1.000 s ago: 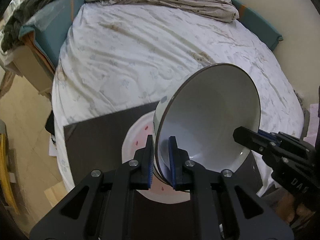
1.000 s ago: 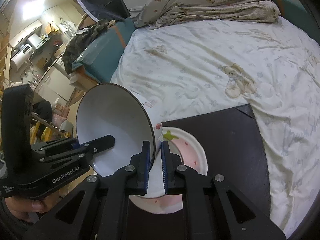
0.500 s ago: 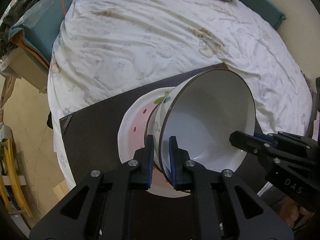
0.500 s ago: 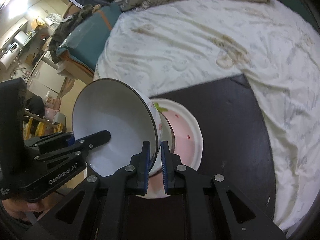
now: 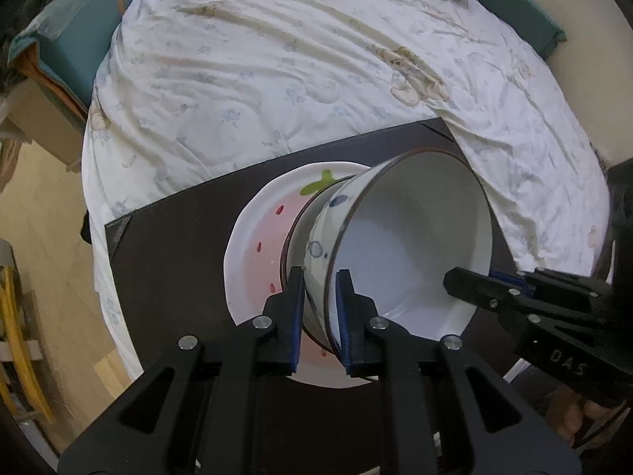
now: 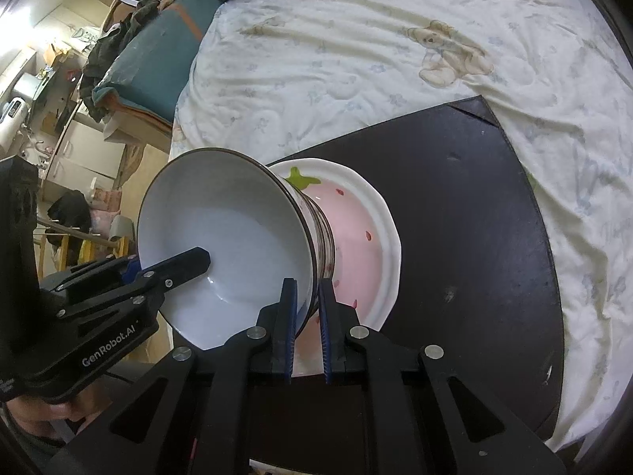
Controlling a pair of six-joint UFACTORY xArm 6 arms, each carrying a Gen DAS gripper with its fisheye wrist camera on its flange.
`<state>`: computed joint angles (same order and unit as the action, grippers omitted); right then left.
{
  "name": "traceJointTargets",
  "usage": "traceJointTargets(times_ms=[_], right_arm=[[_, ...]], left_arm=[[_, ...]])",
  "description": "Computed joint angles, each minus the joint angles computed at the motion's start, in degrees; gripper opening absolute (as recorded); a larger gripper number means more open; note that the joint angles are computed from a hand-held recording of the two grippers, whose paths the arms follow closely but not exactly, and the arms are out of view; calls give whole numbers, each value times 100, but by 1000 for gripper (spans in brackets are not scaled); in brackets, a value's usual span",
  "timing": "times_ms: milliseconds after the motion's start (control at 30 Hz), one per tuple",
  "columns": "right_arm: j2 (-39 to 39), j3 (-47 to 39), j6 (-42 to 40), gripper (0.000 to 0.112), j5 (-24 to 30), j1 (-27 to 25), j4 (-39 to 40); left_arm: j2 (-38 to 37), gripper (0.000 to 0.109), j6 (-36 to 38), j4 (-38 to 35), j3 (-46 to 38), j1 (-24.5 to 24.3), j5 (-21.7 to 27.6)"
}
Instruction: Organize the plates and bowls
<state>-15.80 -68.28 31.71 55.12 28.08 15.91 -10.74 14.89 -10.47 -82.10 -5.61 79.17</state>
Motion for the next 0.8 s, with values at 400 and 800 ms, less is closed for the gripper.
traceJointTargets(times_ms=[400, 800], right_arm=[[-135, 165, 6, 15, -283, -151, 316], [-105, 208, -294, 20, -884, -238, 617]], left_arm=[[-122, 17, -24, -375, -18, 230, -477], [179, 13, -149, -449, -177, 358, -253]])
